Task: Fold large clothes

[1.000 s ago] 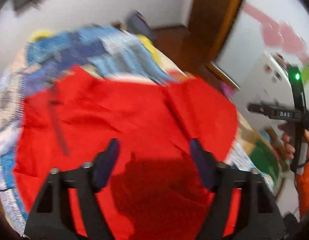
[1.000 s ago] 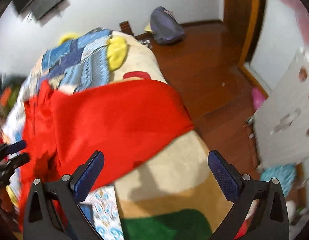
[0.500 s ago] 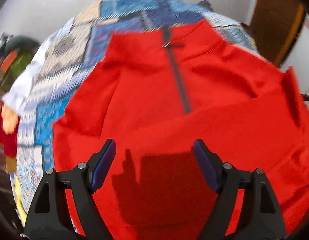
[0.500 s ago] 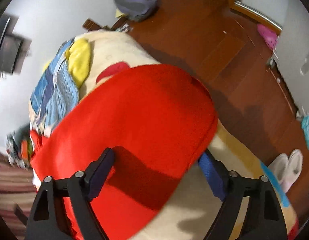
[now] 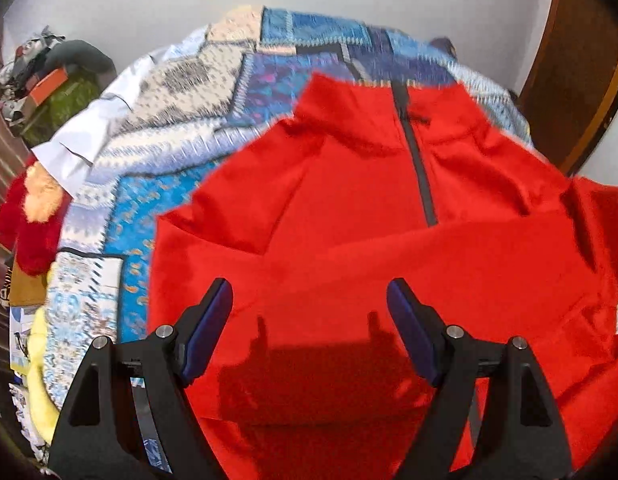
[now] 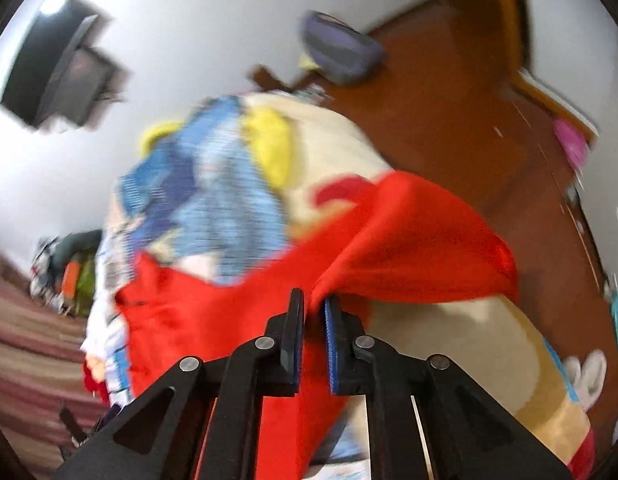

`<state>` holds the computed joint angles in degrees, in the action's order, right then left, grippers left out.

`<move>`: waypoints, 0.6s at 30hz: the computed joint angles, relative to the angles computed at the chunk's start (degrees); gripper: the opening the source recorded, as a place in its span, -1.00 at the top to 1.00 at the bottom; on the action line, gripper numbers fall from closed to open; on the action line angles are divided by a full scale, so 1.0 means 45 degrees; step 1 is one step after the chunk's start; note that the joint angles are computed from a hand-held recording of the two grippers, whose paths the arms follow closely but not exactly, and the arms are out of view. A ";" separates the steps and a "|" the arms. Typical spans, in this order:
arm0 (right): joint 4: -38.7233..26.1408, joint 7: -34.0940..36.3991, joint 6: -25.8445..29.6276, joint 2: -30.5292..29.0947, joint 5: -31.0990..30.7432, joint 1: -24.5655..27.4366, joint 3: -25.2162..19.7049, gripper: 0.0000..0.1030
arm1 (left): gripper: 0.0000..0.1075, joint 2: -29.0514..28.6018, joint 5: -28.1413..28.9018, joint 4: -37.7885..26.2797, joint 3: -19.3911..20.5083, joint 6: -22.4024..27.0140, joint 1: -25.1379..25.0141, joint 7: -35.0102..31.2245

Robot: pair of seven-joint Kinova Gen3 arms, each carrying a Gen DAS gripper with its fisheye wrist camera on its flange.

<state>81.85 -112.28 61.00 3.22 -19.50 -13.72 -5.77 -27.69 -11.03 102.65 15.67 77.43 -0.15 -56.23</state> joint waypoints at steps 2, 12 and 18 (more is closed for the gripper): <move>-0.0990 -0.0138 0.0137 -0.0146 0.0224 -0.0517 -0.0319 0.88 | -0.47 -0.0422 -0.0039 -0.0253 -0.0176 0.0122 0.0041 -0.0164; -0.5253 -0.2515 0.1652 0.0706 0.5090 -0.5704 -0.0990 0.87 | -0.48 -0.2172 0.0528 -0.0836 -0.0997 0.0828 -0.0387 -0.1587; -0.4066 -0.3166 0.2572 0.0819 0.4915 -0.4925 -0.1422 0.86 | -0.48 -0.2472 0.1048 -0.0307 -0.1320 0.0923 -0.0729 -0.2183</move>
<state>63.55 -126.52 72.58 6.90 2.62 -35.89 -12.17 -38.81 -6.31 101.27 9.73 81.58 -3.43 -66.05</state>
